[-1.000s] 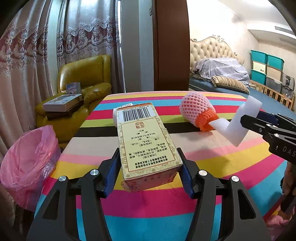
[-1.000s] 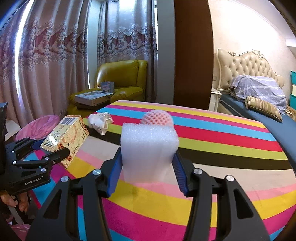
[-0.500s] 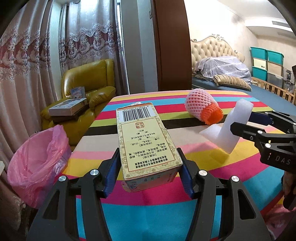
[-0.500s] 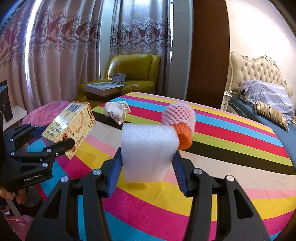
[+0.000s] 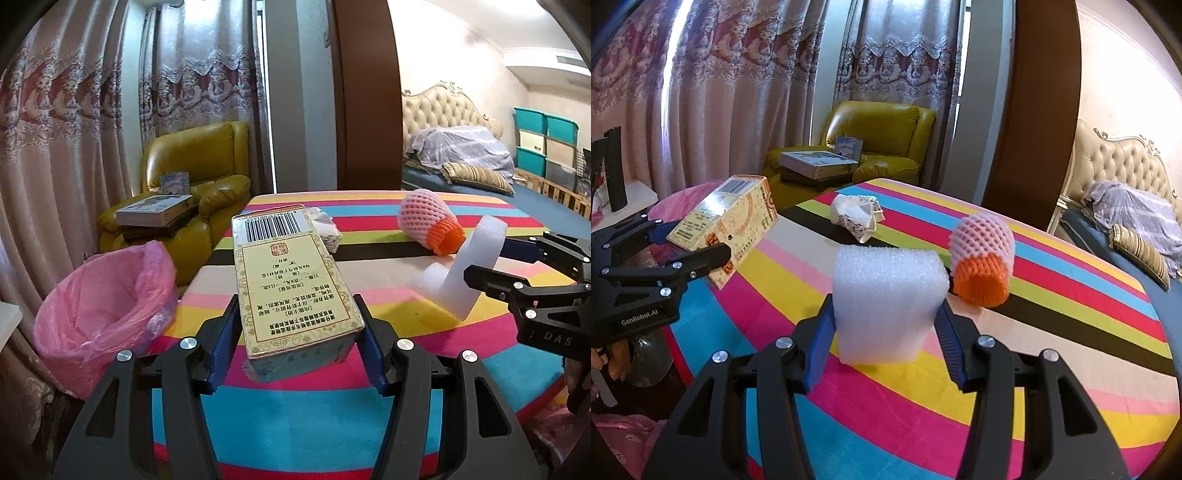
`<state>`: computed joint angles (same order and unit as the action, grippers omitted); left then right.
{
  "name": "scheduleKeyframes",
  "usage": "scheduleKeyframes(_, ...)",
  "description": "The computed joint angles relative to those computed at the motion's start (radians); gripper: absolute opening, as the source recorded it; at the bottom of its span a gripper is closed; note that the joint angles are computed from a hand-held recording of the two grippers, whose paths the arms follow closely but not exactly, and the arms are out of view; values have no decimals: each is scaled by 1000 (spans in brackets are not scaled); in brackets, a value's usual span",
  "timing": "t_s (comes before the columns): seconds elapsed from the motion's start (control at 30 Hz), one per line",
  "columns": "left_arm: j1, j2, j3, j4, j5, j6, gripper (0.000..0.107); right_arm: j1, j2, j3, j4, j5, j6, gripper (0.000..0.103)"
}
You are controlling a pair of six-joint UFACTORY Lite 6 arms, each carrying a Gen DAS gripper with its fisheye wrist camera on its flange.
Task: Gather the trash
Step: 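Carry the yellow box and foam block to the pink bin and open both tools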
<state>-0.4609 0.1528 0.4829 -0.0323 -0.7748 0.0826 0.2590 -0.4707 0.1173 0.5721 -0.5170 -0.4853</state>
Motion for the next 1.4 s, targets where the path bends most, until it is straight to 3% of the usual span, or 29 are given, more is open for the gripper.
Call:
scheduleKeyframes(0.4,185,-175,-131,101,-24,-45,55,131,106,124,126,-4,-140,51)
scheduleKeyframes(0.73,392,-242,-114,274,18,-138,55,251,311,340,211,-27,-265,51)
scheduleKeyframes(1.13,636,-125,63,543,96,-291,56,319,534,669,189,61,-303,51)
scheduleKeyframes(1.4,752,25,242,671,138,-366,56,321,722,972,28,183,-162,51)
